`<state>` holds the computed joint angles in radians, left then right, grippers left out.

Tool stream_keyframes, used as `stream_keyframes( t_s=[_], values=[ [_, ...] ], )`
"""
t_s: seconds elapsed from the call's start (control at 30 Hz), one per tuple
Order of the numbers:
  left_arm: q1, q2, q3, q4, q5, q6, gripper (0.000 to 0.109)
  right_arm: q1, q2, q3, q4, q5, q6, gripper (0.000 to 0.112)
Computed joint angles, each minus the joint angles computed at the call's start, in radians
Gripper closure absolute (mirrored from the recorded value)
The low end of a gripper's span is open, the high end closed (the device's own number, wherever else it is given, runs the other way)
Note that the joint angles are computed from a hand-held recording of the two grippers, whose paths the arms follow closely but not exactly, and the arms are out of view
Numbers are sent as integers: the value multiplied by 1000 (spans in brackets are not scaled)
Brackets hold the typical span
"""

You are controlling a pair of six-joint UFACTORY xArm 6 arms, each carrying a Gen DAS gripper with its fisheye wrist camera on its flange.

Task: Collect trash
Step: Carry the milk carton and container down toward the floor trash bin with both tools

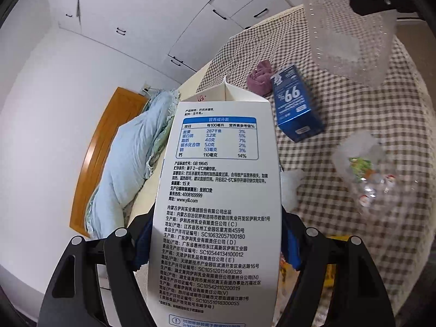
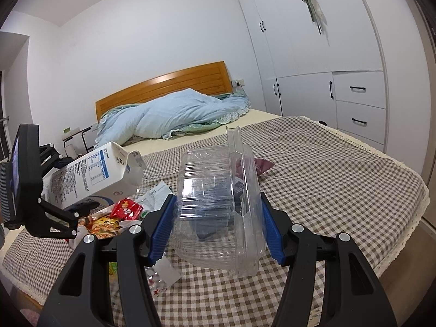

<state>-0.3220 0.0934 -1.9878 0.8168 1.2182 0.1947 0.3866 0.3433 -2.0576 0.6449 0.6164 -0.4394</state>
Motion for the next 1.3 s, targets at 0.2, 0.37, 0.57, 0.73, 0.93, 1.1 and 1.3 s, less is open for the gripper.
stream_keyframes(
  t_s=[0.2, 0.37, 0.57, 0.73, 0.93, 1.1, 1.3],
  values=[
    [-37, -61, 19, -11, 34, -27, 36, 0, -84, 109, 71, -39, -82, 54],
    [-86, -124, 81, 16, 47, -73, 36, 1, -148, 192, 115, -64, -143, 54],
    [-162, -199, 158, 41, 47, -141, 36, -10, -225, 290, 176, -64, -214, 54],
    [-234, -252, 210, 52, 54, -191, 36, -19, -292, 373, 228, -67, -269, 54],
    [-319, -310, 271, 53, 69, -256, 36, -33, -375, 487, 267, -63, -324, 54],
    [-387, -368, 348, 52, 73, -321, 36, -50, -445, 580, 306, -41, -365, 54],
    [-436, -427, 436, 23, 62, -384, 36, -68, -523, 683, 339, 4, -393, 54]
  ],
)
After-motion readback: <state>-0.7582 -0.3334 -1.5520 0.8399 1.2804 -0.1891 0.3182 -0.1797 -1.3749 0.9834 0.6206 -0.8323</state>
